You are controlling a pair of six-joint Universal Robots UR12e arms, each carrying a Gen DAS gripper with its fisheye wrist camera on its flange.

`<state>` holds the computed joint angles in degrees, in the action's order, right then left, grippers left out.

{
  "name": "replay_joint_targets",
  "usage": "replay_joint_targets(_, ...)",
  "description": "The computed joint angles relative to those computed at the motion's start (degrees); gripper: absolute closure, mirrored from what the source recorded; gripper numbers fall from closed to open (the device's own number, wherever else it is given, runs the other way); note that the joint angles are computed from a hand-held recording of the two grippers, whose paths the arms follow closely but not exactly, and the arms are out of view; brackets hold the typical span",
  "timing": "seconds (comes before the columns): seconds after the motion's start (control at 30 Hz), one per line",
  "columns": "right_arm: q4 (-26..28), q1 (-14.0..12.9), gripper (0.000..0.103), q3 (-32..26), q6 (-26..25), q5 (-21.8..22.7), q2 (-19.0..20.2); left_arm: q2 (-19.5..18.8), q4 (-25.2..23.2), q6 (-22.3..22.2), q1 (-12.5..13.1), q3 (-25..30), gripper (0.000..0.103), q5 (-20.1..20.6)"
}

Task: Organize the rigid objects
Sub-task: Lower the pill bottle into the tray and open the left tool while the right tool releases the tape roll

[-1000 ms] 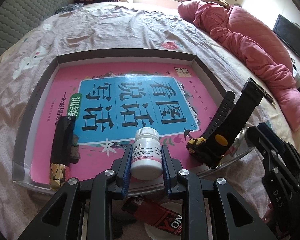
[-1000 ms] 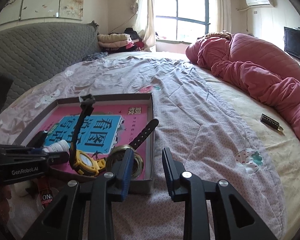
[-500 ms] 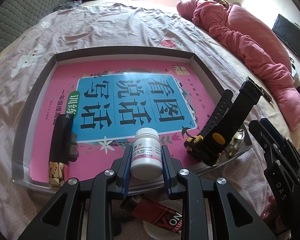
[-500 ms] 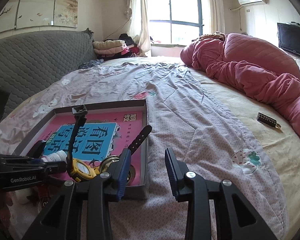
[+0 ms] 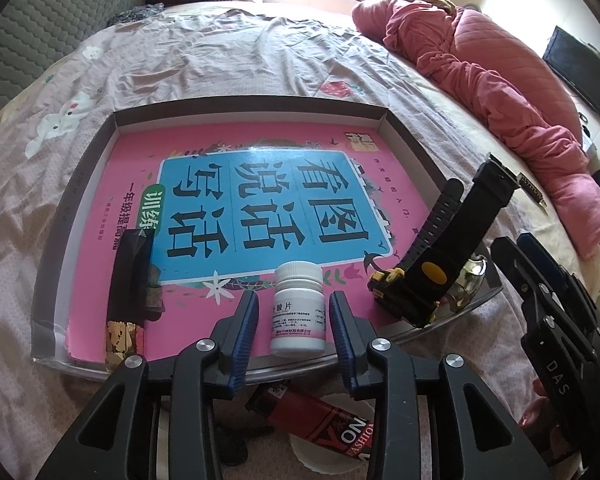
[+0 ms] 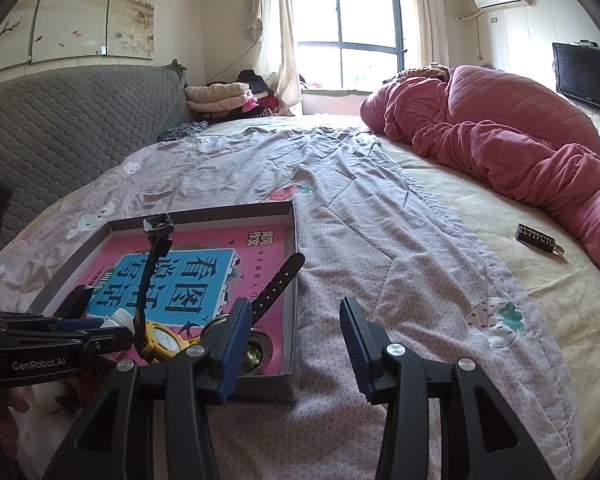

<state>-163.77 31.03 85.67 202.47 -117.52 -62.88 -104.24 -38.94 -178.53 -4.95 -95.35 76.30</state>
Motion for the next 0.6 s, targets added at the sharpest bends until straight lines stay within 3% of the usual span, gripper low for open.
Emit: replay_joint_targets(0.6,-0.5,-0.3,0.056,0.5,1.7,0.7,-0.3,1.1,0.3,-0.4,0.4,-0.9,0.055,0.1)
